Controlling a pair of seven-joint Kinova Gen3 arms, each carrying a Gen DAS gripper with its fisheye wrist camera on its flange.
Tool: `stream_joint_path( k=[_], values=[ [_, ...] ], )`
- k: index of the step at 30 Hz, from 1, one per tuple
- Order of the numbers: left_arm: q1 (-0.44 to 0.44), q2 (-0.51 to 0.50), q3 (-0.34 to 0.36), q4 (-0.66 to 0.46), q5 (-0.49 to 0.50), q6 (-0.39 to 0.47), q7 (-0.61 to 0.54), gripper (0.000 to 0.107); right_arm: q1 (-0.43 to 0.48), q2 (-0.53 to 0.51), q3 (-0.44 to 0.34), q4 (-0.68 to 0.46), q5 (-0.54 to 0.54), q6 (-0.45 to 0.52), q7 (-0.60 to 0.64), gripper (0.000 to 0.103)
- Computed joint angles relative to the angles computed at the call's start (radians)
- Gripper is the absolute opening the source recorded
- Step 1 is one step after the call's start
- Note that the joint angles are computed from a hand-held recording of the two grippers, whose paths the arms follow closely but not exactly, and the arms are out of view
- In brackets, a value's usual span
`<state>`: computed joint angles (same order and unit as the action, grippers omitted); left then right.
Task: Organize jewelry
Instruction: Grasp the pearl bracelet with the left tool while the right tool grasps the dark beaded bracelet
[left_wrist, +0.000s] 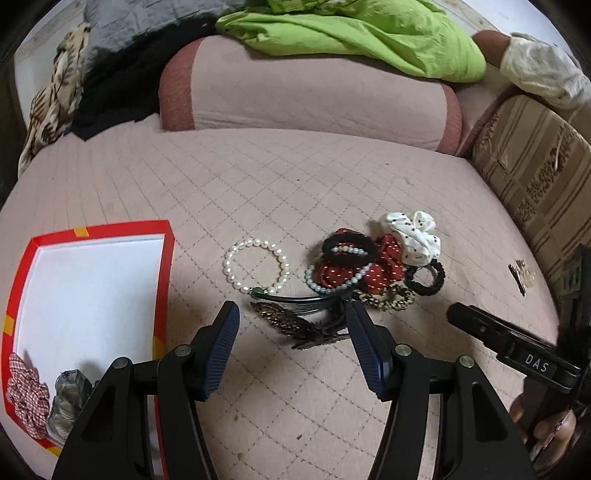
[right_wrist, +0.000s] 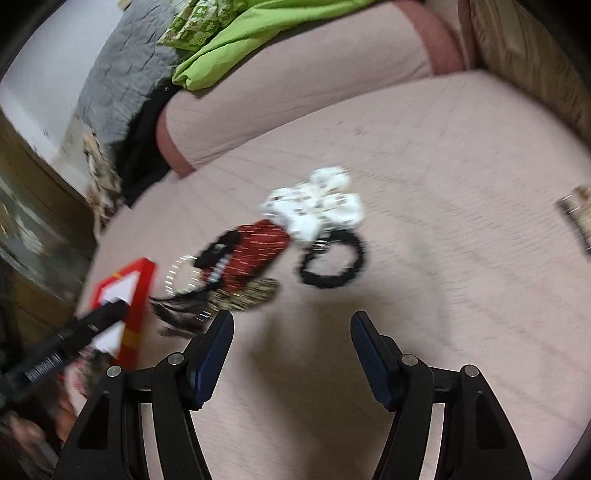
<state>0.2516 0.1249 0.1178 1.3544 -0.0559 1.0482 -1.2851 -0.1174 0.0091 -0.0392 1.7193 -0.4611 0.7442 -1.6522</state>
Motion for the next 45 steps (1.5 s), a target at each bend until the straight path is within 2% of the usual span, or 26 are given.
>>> stream_joint_path(
  k=[2, 4, 6, 8, 10, 13, 17, 21, 25, 26, 27, 28, 29, 33, 39, 45],
  values=[
    [-0.015, 0.011, -0.010, -0.015, 0.012, 0.012, 0.004, 0.059, -0.047, 0.029, 0.038, -0.008, -0.033, -0.020, 0.011, 0.070],
    [-0.041, 0.028, -0.024, -0.045, 0.036, 0.028, 0.009, 0.059, -0.062, 0.060, 0.029, -0.029, -0.008, -0.026, -0.031, 0.069],
    [-0.066, 0.060, -0.030, -0.092, 0.063, 0.054, -0.005, 0.059, -0.013, 0.086, -0.022, -0.042, -0.024, -0.022, -0.037, 0.057],
    [-0.079, 0.112, -0.030, -0.156, 0.072, 0.093, -0.035, 0.059, -0.001, 0.115, -0.033, -0.052, -0.056, -0.008, -0.027, 0.031],
    [-0.072, 0.168, -0.030, -0.214, 0.053, 0.123, -0.068, 0.059, 0.013, 0.128, -0.041, -0.053, -0.085, 0.001, -0.001, 0.016],
    [-0.067, 0.264, -0.032, -0.316, 0.048, 0.191, -0.106, 0.059, 0.013, 0.127, -0.046, -0.047, -0.077, -0.002, 0.004, 0.010],
    [-0.054, 0.346, -0.048, -0.392, 0.041, 0.241, -0.118, 0.059, 0.010, 0.124, -0.049, -0.045, -0.056, -0.005, 0.013, 0.009],
    [-0.053, 0.383, -0.053, -0.417, 0.043, 0.273, -0.131, 0.059, 0.010, 0.123, -0.051, -0.044, -0.058, -0.009, 0.032, 0.010],
    [-0.026, 0.377, -0.064, -0.386, 0.009, 0.243, -0.146, 0.059, 0.013, 0.130, -0.052, -0.045, -0.075, -0.018, 0.045, 0.011],
    [-0.012, 0.373, -0.066, -0.376, -0.013, 0.234, -0.158, 0.056, 0.012, 0.134, -0.052, -0.046, -0.079, -0.019, 0.041, 0.011],
    [-0.003, 0.369, -0.067, -0.367, -0.026, 0.223, -0.167, 0.038, 0.011, 0.140, -0.053, -0.050, -0.081, -0.018, 0.037, 0.010],
    [0.006, 0.361, -0.067, -0.354, -0.038, 0.210, -0.179, 0.015, 0.012, 0.140, -0.055, -0.049, -0.084, -0.020, 0.037, 0.010],
    [0.007, 0.360, -0.065, -0.355, -0.039, 0.212, -0.185, 0.010, 0.013, 0.136, -0.057, -0.044, -0.087, -0.024, 0.040, 0.008],
    [0.004, 0.318, -0.063, -0.323, -0.025, 0.187, -0.180, 0.009, -0.010, 0.099, -0.058, -0.039, -0.050, -0.039, 0.016, 0.007],
    [-0.023, 0.202, -0.050, -0.253, 0.018, 0.150, -0.159, 0.009, -0.051, 0.008, -0.052, -0.024, 0.025, -0.043, -0.034, 0.007],
    [-0.077, 0.057, -0.047, -0.184, 0.068, 0.124, -0.155, 0.009, -0.099, -0.063, -0.066, -0.034, 0.161, -0.023, -0.145, 0.007]
  ],
)
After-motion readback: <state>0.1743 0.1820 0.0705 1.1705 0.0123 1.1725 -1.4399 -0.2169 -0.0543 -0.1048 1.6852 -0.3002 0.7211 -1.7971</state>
